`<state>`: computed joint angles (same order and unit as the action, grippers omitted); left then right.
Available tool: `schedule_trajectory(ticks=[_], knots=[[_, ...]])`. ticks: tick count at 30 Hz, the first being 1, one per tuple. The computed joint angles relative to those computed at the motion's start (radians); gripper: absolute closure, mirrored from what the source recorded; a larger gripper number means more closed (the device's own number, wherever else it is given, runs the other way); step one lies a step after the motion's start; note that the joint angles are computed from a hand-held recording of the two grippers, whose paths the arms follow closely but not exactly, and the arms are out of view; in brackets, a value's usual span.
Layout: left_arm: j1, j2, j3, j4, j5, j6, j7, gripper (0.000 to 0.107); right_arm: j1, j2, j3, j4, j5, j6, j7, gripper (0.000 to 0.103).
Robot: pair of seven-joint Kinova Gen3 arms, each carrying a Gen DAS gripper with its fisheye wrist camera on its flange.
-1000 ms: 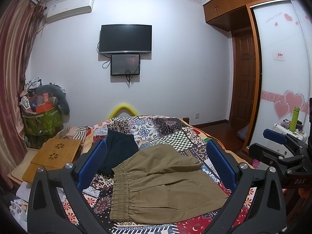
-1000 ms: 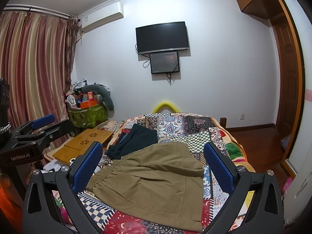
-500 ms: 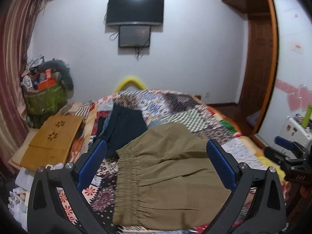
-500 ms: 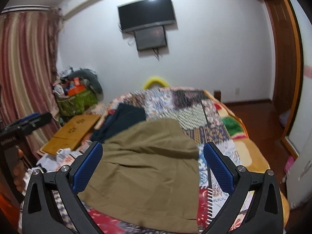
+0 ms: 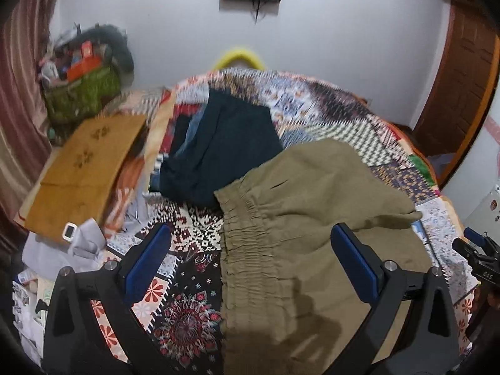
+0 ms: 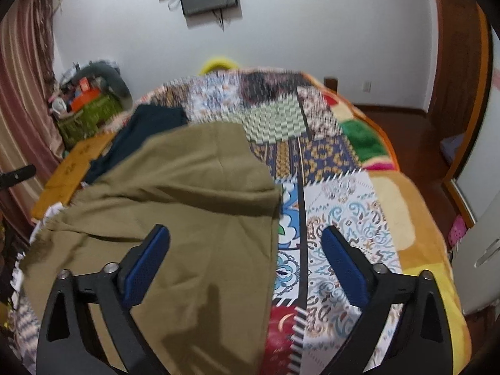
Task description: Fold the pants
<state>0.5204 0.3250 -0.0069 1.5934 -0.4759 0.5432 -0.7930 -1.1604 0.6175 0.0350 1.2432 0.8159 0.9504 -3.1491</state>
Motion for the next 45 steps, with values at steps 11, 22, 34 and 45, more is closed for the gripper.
schedule_trajectory(ticks=[11,22,34,45], knots=[[-0.144,0.174,0.089,-0.201,0.228,0.213,-0.335,0.010,0.176,0.051,-0.039,-0.008,-0.221,-0.168,0.243,0.032],[-0.168,0.264,0.102,-0.276,0.376,0.278,-0.511,0.011,0.254,0.106,-0.040,-0.064,-0.428,-0.231,0.477,0.051],[-0.184,0.227,0.097,-0.239,0.438,0.268,-0.584,0.025,0.196,0.104,0.018,-0.088,-0.411,-0.177,0.490,0.095],[-0.099,0.195,0.036,-0.153,0.310,0.188,-0.484,0.025,0.132,0.083,0.040,-0.040,-0.316,-0.129,0.353,0.097]])
